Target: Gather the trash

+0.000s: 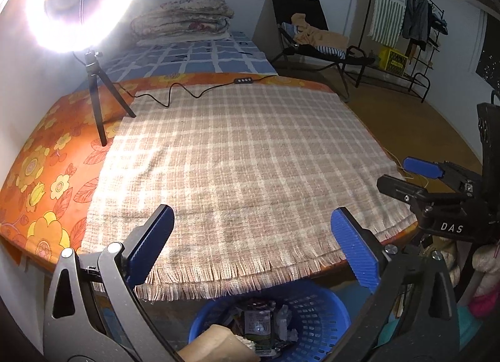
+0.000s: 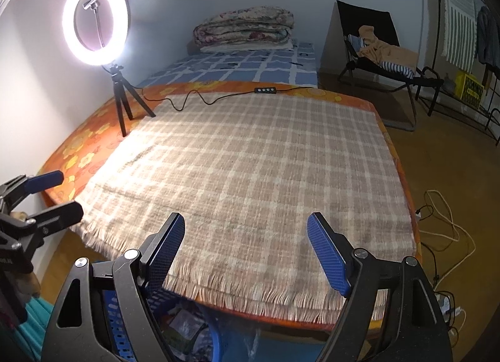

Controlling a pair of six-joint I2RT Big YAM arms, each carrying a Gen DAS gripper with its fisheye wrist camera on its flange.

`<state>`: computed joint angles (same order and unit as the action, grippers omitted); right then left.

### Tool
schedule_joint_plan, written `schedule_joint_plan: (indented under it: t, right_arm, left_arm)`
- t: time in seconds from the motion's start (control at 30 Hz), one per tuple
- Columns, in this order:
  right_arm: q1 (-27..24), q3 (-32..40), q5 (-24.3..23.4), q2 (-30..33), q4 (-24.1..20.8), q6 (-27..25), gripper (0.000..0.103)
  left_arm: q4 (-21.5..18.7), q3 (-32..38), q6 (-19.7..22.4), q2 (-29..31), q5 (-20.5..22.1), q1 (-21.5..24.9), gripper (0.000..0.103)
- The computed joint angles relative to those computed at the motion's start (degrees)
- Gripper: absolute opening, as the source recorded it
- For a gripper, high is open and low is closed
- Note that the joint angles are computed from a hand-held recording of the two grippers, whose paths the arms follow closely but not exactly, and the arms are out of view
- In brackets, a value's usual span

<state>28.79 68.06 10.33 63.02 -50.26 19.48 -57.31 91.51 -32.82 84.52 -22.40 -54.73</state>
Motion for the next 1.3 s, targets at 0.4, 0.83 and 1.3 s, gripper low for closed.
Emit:
schedule_joint_plan:
  t: [0.4,0.83,1.3]
  right_arm:
    - [0.2,-0.1,-0.2,0.1,-0.1,0.6,0.081]
    - [0.7,-0.3,0.8,-0.4,-0.4,0.6,0.081]
    - [0.8,-0.1,0.8,-0.3,-0.7,0.5,0.081]
  left_arm:
    - [-0.6,0.0,-0.3,0.2,0.5,0.2,0.102]
    - [-0.6,-0.2,-0.7,0.0,0.3,-0.1,0.102]
    - [-0.6,-0.2,-0.6,0.0,0.3,-0.1,0.102]
